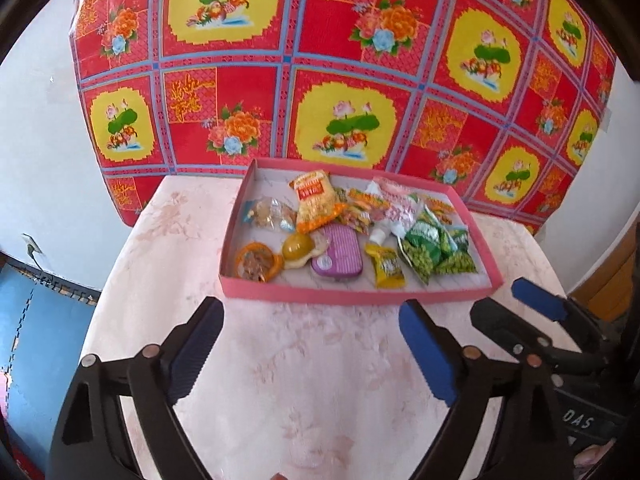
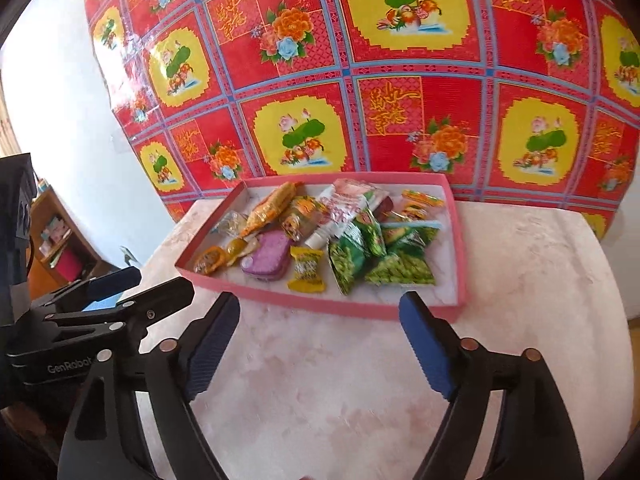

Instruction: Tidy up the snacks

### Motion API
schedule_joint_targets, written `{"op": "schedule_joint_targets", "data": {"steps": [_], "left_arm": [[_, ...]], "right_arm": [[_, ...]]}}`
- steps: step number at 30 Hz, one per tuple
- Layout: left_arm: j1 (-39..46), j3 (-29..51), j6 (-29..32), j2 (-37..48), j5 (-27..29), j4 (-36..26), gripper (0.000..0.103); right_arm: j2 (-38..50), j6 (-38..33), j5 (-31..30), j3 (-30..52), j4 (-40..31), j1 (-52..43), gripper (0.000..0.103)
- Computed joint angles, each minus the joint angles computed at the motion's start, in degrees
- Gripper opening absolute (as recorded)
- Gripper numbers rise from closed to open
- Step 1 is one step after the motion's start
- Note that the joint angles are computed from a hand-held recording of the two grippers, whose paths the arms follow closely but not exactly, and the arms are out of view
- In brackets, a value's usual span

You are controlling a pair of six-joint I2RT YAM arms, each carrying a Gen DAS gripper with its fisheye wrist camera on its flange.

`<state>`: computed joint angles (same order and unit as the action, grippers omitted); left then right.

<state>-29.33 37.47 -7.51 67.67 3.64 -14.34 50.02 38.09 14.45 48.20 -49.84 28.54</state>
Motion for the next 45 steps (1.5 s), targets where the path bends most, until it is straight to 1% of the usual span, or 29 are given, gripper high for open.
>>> {"op": "schedule_joint_targets", "data": {"steps": [2,7,11,15,21,24,30,33,34,45], "left_arm": [[-0.81,-0.56,-0.49,-0.2,-0.68,-0.37,0.093],[-3.62,-1.69,-1.59,1.2,-4.13,-1.13,0.093],[-5.52,-2.8,-2.21,2.57,-5.5,-0.65,0.093],[-6.76,-3.51,-3.28,4.2,-6.85,-0.1,0.093],[-7.69,-4.16,-4.14,6.36,-7.38,0.78,0.093],[-8.18,-4.39,-4.33,7.54,-7.43,1.39,0.093],[-9.95,-4.8,-4.97,8.28,-10.57,2.45,0.093],[-10.34,-4.78,-6.06,8.75,-12.48,2.73,0.092],[-10.14,-4.79,-6.17,8.75,-12.33,2.83,0.092],[-10.23,-4.75,-6.2,8.69,-12.48,2.79,0.092]], "right_arm": [[-0.6,1.72,1.28,0.19,-2.46,1.67,0.084],[0.06,6.03,2.25,0.13,-8.18,3.29,0.084],[0.17,8.22,1.53,-2.04,-10.15,2.91,0.084],[0.4,8.92,0.6,-3.67,-10.76,2.05,0.084],[1.21,9.72,0.32,-5.37,-10.45,1.71,0.084],[2.09,10.88,2.33,-5.26,-10.7,3.26,0.085],[3.96,13.11,4.91,-4.85,-10.96,4.94,0.085],[6.26,13.98,7.32,-4.26,-11.75,7.37,0.085],[5.99,14.61,7.68,-4.48,-11.65,7.64,0.085],[5.83,14.86,8.12,-4.62,-11.64,7.91,0.085]]}}
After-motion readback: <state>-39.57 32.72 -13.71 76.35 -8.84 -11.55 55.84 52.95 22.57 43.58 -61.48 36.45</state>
